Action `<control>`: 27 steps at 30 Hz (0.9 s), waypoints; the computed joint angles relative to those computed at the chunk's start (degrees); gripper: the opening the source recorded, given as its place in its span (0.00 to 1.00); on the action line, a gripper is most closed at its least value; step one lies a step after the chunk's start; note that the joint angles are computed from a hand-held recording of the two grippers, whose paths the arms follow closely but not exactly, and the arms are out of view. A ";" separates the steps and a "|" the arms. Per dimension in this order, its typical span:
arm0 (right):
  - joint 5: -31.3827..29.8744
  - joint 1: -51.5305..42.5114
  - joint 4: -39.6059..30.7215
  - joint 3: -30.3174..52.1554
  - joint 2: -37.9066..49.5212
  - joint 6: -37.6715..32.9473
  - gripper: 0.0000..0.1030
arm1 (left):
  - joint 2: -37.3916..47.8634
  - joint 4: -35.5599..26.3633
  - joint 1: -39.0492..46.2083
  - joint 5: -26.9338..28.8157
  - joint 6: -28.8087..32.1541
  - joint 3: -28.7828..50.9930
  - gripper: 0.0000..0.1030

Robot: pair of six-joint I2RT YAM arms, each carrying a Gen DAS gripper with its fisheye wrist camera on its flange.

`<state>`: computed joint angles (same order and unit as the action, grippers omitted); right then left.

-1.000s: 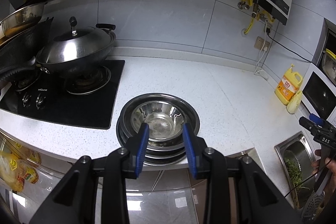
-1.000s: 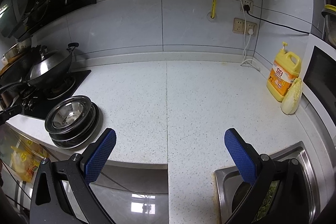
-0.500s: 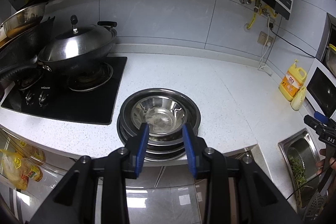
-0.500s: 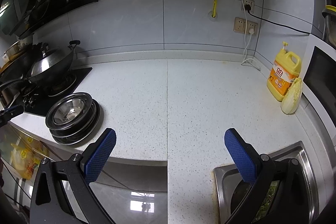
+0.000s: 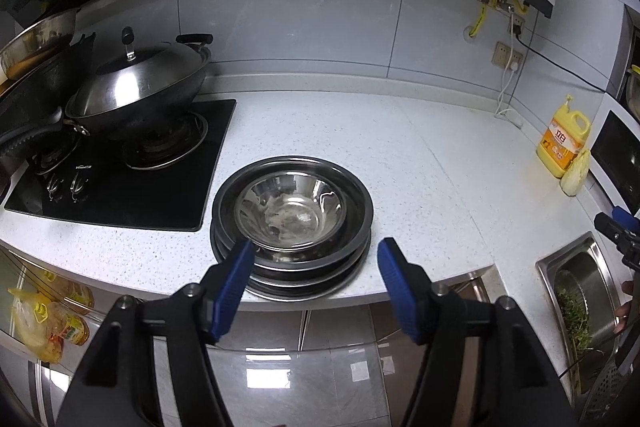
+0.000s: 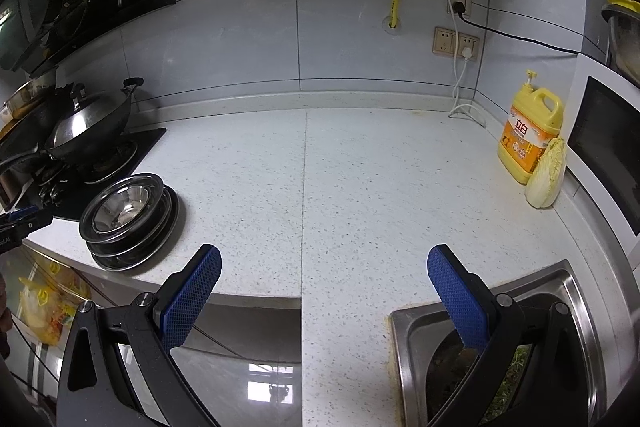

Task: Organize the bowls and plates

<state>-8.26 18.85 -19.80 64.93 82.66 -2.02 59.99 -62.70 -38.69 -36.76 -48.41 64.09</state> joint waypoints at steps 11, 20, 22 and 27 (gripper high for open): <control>-1.56 -2.00 0.12 -0.21 0.24 -0.87 0.99 | 2.63 0.10 -0.94 -0.12 -1.32 1.79 0.61; -2.36 -2.85 0.22 -0.06 0.77 -1.38 0.99 | 4.64 0.31 -1.87 -0.53 -1.79 2.95 0.61; -2.49 -3.04 0.19 -0.01 0.88 -1.50 0.99 | 5.00 0.39 -1.97 -0.68 -1.68 3.01 0.61; -2.40 -3.09 0.12 -0.11 0.98 -1.54 0.99 | 5.54 0.76 -1.76 -0.37 -1.22 3.20 0.61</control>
<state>-10.65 15.76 -19.68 64.83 83.65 -3.57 65.53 -61.94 -40.45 -37.13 -49.63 67.29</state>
